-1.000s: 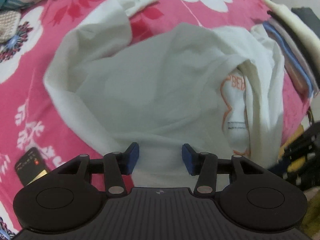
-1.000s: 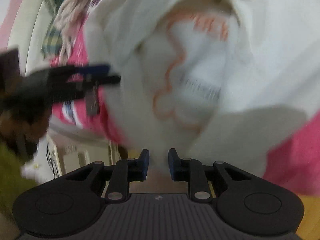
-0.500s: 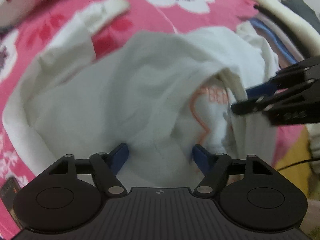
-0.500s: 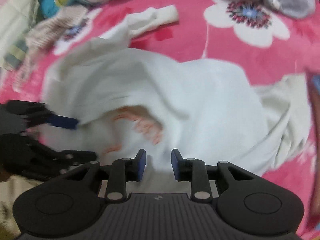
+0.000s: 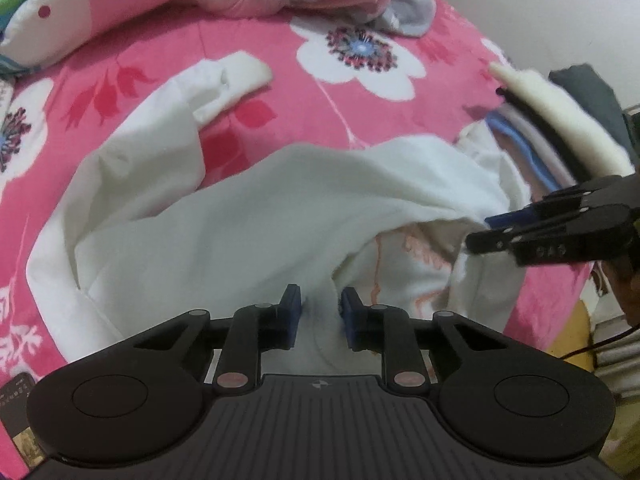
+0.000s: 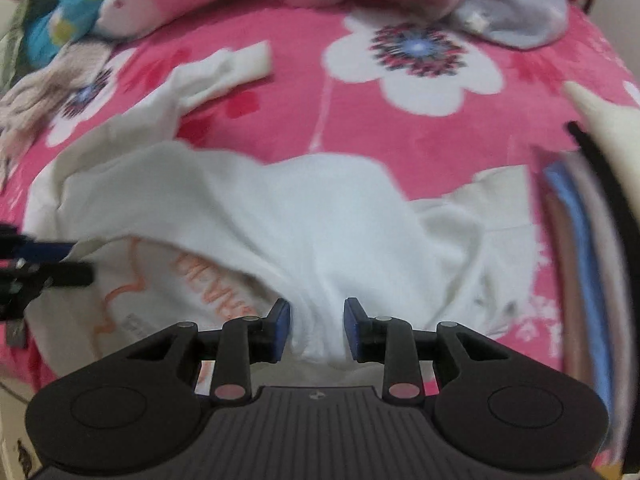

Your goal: Fold clothes

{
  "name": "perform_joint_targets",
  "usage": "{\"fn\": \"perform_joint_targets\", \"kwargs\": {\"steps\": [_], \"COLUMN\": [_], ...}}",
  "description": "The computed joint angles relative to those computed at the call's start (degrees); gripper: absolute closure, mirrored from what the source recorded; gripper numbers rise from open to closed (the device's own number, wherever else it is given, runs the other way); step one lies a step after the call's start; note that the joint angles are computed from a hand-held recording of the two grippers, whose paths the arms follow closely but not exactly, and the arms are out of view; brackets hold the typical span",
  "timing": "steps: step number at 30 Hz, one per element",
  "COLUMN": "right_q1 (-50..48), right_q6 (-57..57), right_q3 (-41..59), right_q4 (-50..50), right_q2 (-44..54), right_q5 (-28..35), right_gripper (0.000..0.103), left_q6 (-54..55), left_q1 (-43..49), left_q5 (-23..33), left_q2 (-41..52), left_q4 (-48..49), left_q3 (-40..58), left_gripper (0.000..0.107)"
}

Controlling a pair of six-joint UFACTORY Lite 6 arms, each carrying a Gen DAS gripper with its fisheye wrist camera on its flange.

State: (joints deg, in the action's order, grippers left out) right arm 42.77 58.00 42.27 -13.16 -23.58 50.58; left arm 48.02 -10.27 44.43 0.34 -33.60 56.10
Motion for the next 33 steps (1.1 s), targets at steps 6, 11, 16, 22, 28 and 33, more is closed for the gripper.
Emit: {"fn": "perform_joint_targets", "kwargs": {"steps": [6,11,16,22,28,33], "right_q1": [0.68,0.8,4.26,1.35,-1.77,-1.76], "right_q6": [-0.17,5.27,5.51,4.42,3.22,3.72], "right_q3": [5.31,11.11,16.92,15.54,12.79,11.62], "right_q4": [-2.62,-6.06,-7.16,-3.68,-2.19,-2.2], "right_q2": [12.9,9.66,13.11,13.47,12.52,12.71], "right_q5": [-1.51,5.24,6.58,5.22,6.67,6.53], "right_gripper": [0.075,0.083,0.083,0.083,0.082,0.082], "left_q6": [-1.07,-3.53,-3.52,-2.52,-4.69,-3.67], "left_q1": [-0.02,-0.8,-2.04,0.91,7.21,7.55], "left_q5": [-0.61,-2.8,-4.21,0.58,9.18,6.72], "left_q2": [0.2,1.12,3.79,6.47,10.55,12.01], "left_q4": [2.12,2.7,0.01,-1.13,-0.43,-0.13], "left_q3": [-0.78,-1.17,0.46,3.82,9.88,10.7], "left_gripper": [0.072,0.066,0.066,0.065,0.06,0.06]}}
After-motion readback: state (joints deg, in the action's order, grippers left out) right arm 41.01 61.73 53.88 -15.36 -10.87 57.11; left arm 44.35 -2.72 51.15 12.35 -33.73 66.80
